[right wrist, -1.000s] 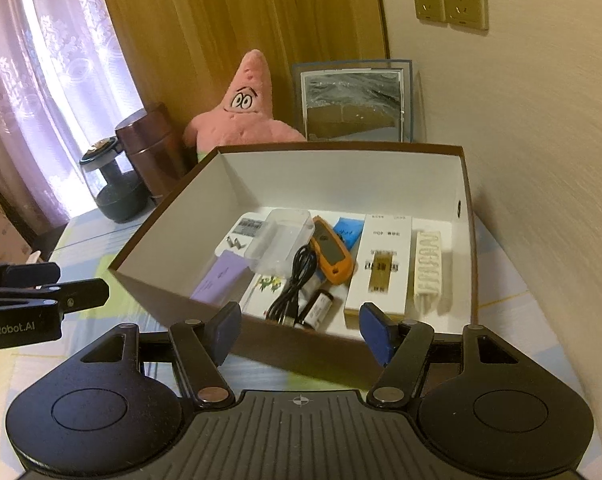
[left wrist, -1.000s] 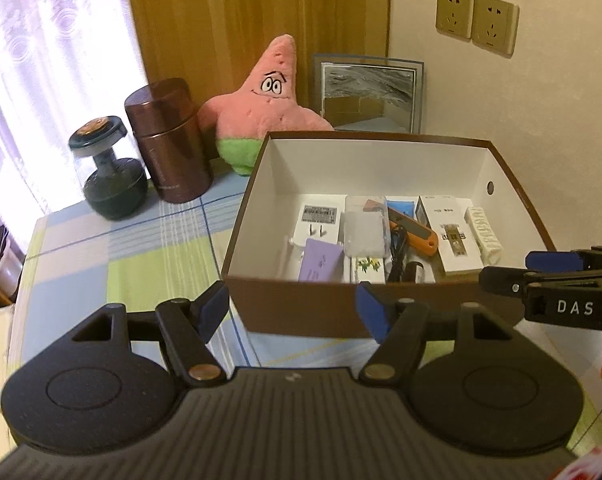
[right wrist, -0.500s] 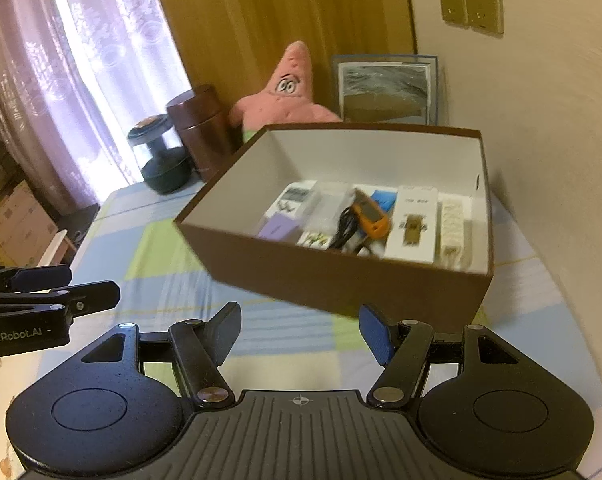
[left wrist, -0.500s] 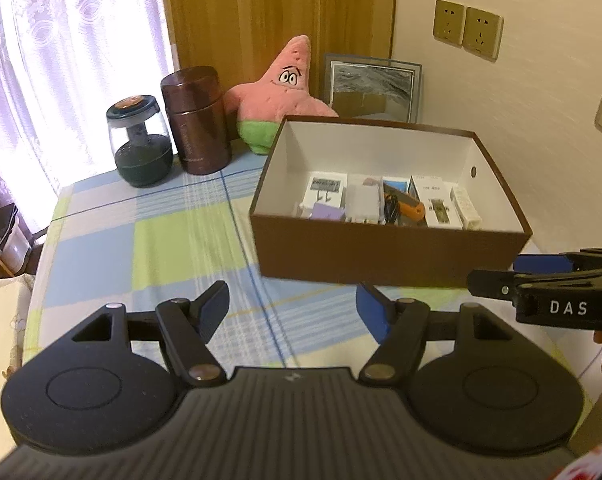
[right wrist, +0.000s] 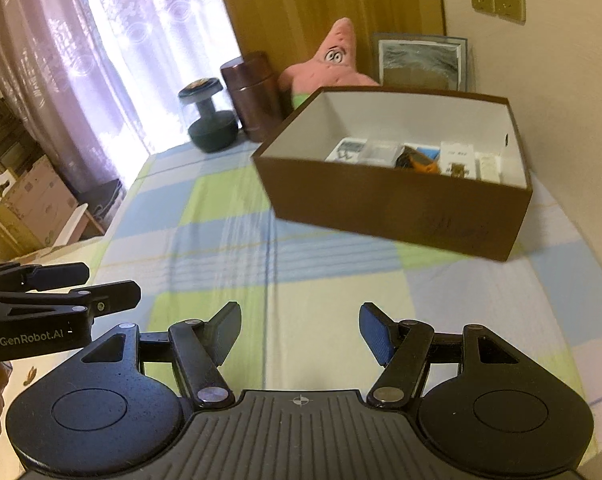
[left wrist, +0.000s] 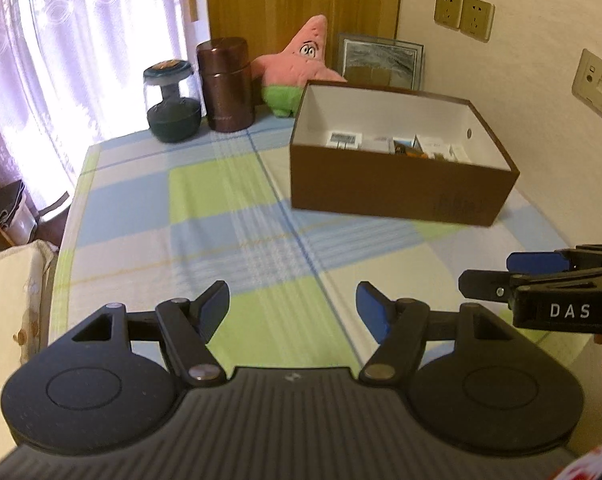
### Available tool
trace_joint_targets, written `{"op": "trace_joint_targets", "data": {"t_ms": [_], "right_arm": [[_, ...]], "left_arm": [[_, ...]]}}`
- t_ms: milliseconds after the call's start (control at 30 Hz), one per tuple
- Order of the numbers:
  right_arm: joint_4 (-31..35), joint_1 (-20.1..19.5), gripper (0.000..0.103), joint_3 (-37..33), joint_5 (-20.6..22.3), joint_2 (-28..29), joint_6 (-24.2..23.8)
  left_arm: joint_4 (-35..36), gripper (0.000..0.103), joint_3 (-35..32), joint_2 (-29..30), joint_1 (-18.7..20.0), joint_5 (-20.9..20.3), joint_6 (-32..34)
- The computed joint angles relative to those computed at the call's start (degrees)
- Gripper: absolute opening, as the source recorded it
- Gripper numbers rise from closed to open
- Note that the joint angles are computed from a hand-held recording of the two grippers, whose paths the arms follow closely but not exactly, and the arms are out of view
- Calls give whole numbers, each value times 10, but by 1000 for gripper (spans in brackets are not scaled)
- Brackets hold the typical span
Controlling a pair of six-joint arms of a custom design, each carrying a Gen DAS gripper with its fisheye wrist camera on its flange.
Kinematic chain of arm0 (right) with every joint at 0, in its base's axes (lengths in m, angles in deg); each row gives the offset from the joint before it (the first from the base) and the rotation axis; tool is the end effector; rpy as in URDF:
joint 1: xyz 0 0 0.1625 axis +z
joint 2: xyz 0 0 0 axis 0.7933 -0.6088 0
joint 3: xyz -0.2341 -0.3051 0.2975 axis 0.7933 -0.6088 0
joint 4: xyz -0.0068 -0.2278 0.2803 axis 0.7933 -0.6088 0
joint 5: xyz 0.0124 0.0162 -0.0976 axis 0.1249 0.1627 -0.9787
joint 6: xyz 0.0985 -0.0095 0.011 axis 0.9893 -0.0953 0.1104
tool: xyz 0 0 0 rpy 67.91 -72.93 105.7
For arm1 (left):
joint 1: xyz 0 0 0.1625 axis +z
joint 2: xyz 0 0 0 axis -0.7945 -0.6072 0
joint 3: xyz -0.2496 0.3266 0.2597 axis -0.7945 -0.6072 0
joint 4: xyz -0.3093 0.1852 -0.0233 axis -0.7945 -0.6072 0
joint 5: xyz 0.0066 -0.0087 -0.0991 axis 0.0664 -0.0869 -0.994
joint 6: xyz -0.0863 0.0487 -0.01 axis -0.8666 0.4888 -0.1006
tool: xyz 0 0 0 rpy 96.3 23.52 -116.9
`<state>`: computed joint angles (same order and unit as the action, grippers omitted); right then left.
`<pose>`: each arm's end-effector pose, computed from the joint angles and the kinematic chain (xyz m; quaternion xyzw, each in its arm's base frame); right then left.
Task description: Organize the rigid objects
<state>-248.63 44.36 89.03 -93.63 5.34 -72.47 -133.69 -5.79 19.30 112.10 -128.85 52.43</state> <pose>0.1695 -0.7858 0.2473 -0.0230 -0.8635 0.4161 0.2842 -0.3122 -0.8848 0.1309 0.4074 0.8587 -0.2094 0.2299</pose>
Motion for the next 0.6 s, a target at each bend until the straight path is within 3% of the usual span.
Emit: {"op": "trace_joint_targets", "data": {"t_ms": [200,600], "right_arm": [[-14,17,63,26,-13,10,19],[-32,42,63,57,-26,27,38]], "left_arm": [[-53,67,121,-65,9,0,-1],[-109,67,249,-138,19,4,-5]]}}
